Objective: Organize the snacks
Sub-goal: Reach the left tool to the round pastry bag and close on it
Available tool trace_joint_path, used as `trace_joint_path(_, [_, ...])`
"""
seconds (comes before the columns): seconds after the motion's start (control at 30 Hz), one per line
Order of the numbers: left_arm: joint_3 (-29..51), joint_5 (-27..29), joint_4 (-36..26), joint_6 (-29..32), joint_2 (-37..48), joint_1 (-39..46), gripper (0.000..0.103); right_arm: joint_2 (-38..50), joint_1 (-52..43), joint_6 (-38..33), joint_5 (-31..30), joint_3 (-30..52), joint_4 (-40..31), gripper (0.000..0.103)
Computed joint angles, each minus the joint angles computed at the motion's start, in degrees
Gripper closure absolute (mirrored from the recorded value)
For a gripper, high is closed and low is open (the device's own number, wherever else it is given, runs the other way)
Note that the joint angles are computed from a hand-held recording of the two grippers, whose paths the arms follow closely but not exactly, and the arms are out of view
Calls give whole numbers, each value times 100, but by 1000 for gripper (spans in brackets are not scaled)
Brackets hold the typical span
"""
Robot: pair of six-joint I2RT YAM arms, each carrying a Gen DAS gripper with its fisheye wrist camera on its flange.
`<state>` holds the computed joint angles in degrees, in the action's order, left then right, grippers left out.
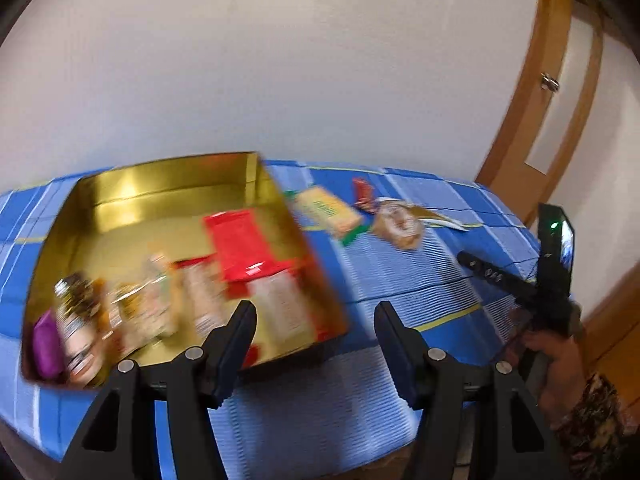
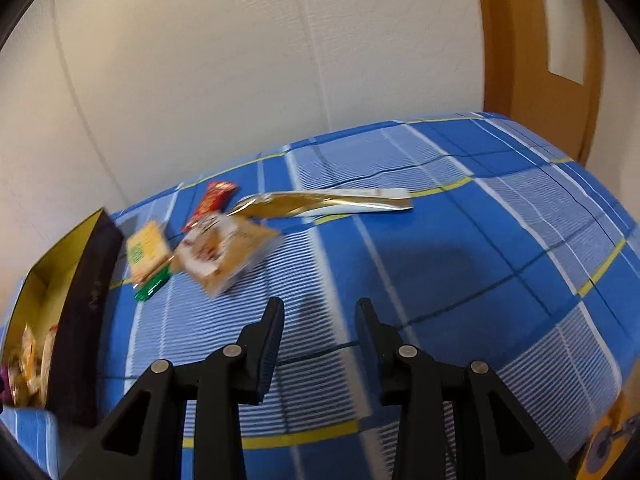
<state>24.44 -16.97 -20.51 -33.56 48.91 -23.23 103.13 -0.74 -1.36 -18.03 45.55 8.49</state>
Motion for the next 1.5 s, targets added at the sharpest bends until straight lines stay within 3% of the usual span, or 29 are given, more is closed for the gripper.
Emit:
trace_joint_path(0.1, [634, 54, 525, 170, 1206, -190, 38, 60, -73, 233, -5, -32, 160, 62])
trace_joint_path(0.17, [1024, 148, 740, 314, 1868, -189, 34, -23, -92, 321, 41, -163, 411, 51])
trace_joint_path(0.23, [1580, 320, 868, 448, 2682, -137, 33, -115, -112, 434, 105, -304, 649, 48])
trace_joint_path(0.47, [3120, 680, 687, 311, 4420, 158, 33, -56, -162, 656, 312, -214, 572, 48])
trace_joint_path(0.6, [4100, 1283, 212, -89, 5318, 466, 33, 6, -114, 740, 593, -177, 581, 48])
trace_joint_path(0.77, [5345, 2016, -558, -677, 6428, 682, 33, 37, -221, 851, 497, -162, 583, 45])
trace_joint_path(0.9, [5957, 2121, -902, -936, 6878, 763, 32, 59, -360, 998, 338, -144, 615, 45])
trace_joint_path(1.03, [6514, 1880, -1253, -762, 7325, 769, 31, 113, -438, 1123, 277, -84, 564, 44])
trace_joint_path(1.07, [6585, 1813, -1294, -658, 7418, 759, 31, 124, -444, 1147, 278, -73, 558, 44])
trace_joint_path(1.2, [5854, 1481, -522, -247, 7091, 630, 30, 161, -462, 1195, 278, -43, 540, 44])
trace_joint_path(1.27, [5447, 1331, -213, -78, 6874, 558, 38, 172, -474, 1204, 274, -37, 541, 44])
trace_joint_path(1.33, [4788, 1230, 268, -61, 6505, 498, 55, 185, -477, 1203, 265, -20, 522, 44])
trace_joint_path(1.5, [3757, 1179, 860, -58, 5864, 406, 75, 195, -478, 1183, 261, -7, 508, 44])
